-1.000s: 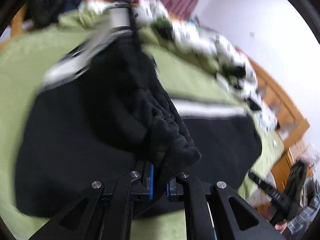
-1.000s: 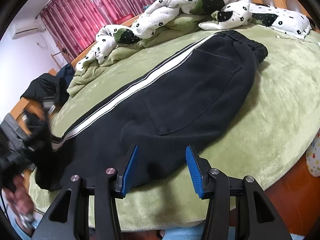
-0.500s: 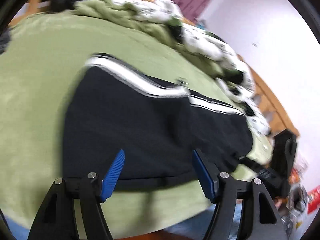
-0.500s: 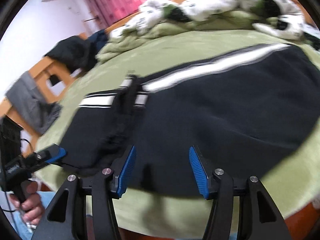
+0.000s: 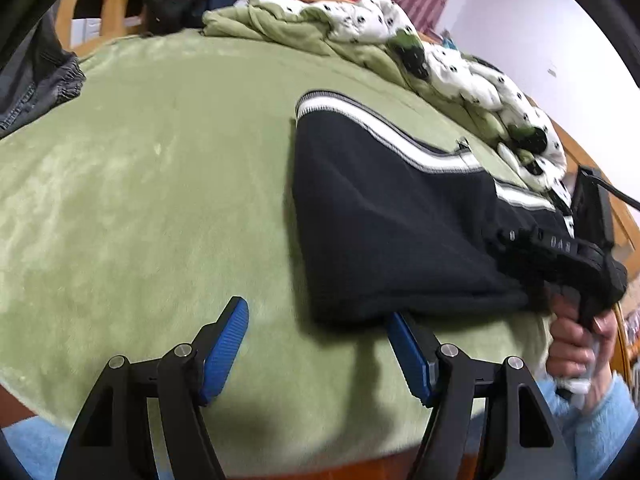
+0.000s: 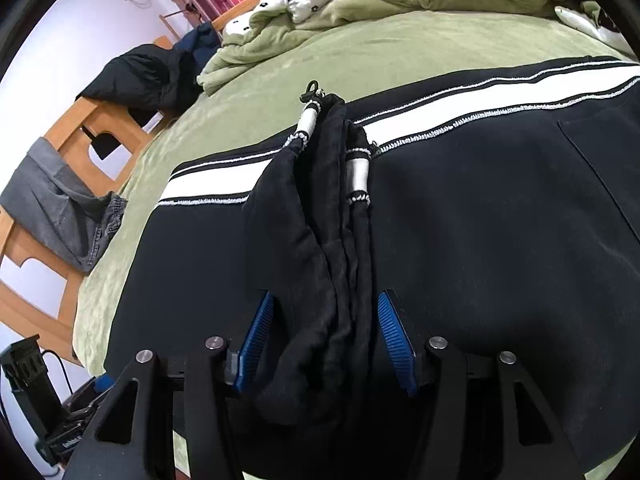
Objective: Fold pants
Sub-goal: 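Grasp the folded waistband with the right tool and press it down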
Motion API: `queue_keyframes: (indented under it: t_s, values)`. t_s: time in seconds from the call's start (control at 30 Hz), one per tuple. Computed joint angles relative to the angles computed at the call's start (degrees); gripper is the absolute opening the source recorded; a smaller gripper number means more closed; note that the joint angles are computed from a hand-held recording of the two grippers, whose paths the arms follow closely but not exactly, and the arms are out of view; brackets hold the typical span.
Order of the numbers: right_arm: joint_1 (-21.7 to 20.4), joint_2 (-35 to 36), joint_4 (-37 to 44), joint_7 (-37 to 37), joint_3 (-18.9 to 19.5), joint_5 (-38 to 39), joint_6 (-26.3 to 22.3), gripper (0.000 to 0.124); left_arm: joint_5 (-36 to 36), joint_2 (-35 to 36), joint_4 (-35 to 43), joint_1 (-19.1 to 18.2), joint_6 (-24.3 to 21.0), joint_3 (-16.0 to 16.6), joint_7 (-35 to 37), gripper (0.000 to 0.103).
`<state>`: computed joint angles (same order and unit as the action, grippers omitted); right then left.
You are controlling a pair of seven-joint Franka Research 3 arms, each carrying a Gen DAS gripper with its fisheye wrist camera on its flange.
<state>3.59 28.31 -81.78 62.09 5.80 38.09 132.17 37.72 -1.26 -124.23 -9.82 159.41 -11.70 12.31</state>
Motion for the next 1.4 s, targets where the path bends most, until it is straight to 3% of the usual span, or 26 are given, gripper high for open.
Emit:
queue_keyframes:
  t_s: [0.13,0.23,0.27,0.33,0.43,0.47,0.57,0.67,0.77,0.9,1.0,1.07,1.13,1.23,1.3,1.4]
  values:
    - [-2.42,0.83,1.68,-1.46,1.41,4.30,-1.12,0.014,5.54,3.33,4.92,-0.97,-4.97,-0.07,-4.13,0.066]
    - [-5.08,-1.91,-0.94,-7.04,2.63,11.91,2.63,0.013,4.97,2.55,4.04,-1.11,-2.73,0.47,-3.32,0.066]
    - [-4.34,-2.79,-1.89,-7.85,1.56,11.02,5.58,0.013,4.68,2.54,3.99,-1.14,-2.67,0.50,-3.25,0.067]
    - [-3.20,-1.83,-1.05,-6.18,-0.43,7.47,6.99,0.013,2.05,3.07,4.28,-1.33,-2.78,0.30,-0.26,0.068]
    - [-4.01,2.76,3.60,-0.87,-1.14,4.48,0.25,0.017,3.36,3.10,5.14,-2.32,-6.21,-0.09,0.53,0.066]
    - [-4.44,3.02,3.12,-0.78,-0.77,4.79,0.19,0.018,1.83,2.92,5.14,-2.45,-6.51,-0.23,2.62,0.066]
    - [-5.29,-0.71,-1.79,-2.70,-0.22,6.73,3.63,0.020,-5.57,0.36,2.98,-2.58,-4.70,-0.59,11.23,0.066]
    - [-4.15,-7.32,-9.09,-10.48,-0.94,9.23,11.15,0.023,-3.54,-2.49,1.65,-1.96,-1.51,-0.82,10.85,0.066]
    - [-4.01,-9.91,-11.07,-14.89,-0.22,8.50,13.36,0.017,-6.84,-0.56,5.48,-1.49,0.08,-0.47,14.81,0.068]
    - [-0.65,-9.17,-10.96,-10.79,-3.00,-0.54,10.34,0.009,-8.67,5.51,12.91,-1.76,-4.03,-0.25,18.32,0.068]
    - [0.47,-10.36,-15.09,-10.69,-3.68,-5.31,12.57,0.008,-15.95,8.60,14.25,-1.55,-6.67,-1.04,24.83,0.068]
    - [0.42,-11.84,-16.85,-13.09,-3.40,-6.17,13.31,0.008,-9.51,8.66,13.32,-3.95,-9.01,0.45,21.14,0.069]
    - [-0.01,-11.81,-15.52,-13.58,-3.36,-6.10,11.23,0.007,-10.62,7.44,10.77,-3.71,-7.24,0.25,22.49,0.069]
    - [-2.34,-9.72,-9.58,-15.63,-1.94,0.67,5.55,0.016,-22.65,5.74,7.22,-1.31,-0.94,-0.40,28.68,0.069]
    - [-1.67,-7.44,-6.09,-15.37,-2.01,0.64,7.15,0.030,-27.32,4.94,6.09,-0.39,1.31,-0.01,29.25,0.069]
    - [0.39,-1.97,1.72,-11.76,-2.50,-3.90,9.44,0.033,-24.79,5.11,7.73,-0.19,-0.97,0.96,27.44,0.069]
